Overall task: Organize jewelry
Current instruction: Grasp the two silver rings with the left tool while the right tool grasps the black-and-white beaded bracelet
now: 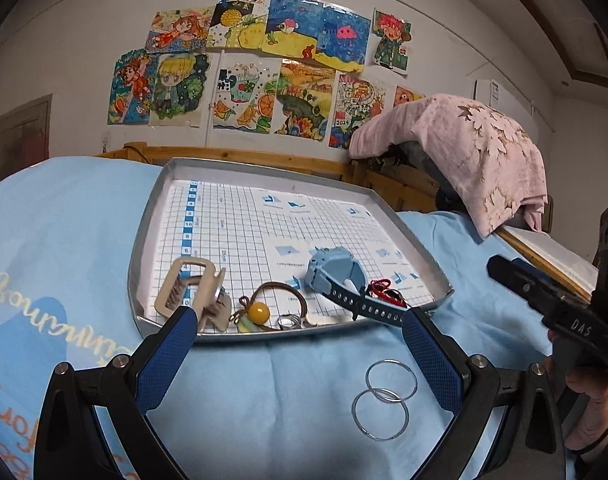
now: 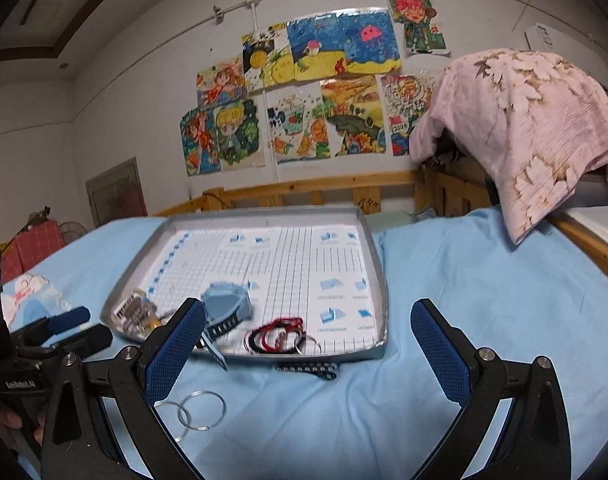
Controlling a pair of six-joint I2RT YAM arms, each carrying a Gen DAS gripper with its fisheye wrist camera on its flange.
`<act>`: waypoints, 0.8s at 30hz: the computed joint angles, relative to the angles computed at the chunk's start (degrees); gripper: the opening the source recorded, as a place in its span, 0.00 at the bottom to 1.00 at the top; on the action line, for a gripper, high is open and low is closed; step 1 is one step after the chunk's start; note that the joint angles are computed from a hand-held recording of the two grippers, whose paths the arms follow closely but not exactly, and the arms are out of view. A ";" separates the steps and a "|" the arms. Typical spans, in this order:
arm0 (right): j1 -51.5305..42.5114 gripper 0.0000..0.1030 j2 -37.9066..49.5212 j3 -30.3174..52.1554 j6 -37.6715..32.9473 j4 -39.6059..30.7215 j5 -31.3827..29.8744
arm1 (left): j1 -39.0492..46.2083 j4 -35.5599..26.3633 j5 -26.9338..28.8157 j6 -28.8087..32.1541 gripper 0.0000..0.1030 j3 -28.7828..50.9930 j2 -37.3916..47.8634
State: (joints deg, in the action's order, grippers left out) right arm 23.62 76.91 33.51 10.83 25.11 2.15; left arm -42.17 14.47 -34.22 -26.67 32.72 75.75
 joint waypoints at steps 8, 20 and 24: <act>-1.62 0.98 4.14 -1.30 0.69 3.18 -3.29 | -2.30 6.37 -1.21 1.93 1.00 -2.85 2.65; -3.40 0.68 11.82 1.15 0.45 2.63 -11.16 | 2.20 3.03 17.00 1.99 0.64 -2.10 6.57; -2.83 0.67 13.37 2.61 -0.72 0.73 -12.08 | 3.66 2.80 22.77 1.81 0.50 -1.94 8.12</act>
